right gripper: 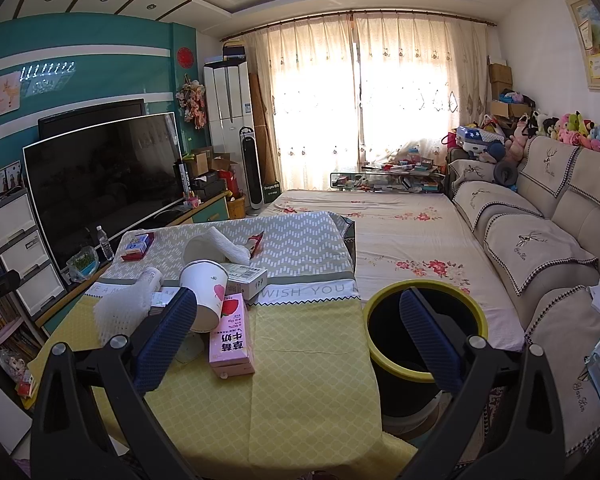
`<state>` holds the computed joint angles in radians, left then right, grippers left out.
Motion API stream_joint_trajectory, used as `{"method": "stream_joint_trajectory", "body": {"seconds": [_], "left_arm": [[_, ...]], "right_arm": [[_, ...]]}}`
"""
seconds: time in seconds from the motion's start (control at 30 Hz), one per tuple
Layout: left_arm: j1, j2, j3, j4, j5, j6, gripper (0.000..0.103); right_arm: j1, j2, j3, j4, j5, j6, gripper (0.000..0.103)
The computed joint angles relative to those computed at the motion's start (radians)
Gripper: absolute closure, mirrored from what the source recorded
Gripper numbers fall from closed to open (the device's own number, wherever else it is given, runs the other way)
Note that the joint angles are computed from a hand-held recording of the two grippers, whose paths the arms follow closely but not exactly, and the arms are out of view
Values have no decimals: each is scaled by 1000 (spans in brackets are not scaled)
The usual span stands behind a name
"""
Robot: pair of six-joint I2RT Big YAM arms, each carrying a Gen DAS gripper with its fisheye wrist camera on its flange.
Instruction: Collect trash
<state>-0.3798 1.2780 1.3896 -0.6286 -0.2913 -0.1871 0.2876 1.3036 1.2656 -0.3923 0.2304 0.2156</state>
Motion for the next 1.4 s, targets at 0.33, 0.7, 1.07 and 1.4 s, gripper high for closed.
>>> {"method": "stream_joint_trajectory", "body": {"seconds": [0.33,0.7,1.07,1.4], "left_arm": [[3,12,4,-4,8,-3,4],[55,141,104,-2,55,18,4],[112,249,160,38,108,-30,4],[135,279,132,65,141,-46,4]], "right_arm": [[0,3,0,-3,0,3,6],[-14,119,98,-106,-66,19,6],[23,320,294,-131,-199,-28,6],[62,577,598,-307,-199,-65,7]]}}
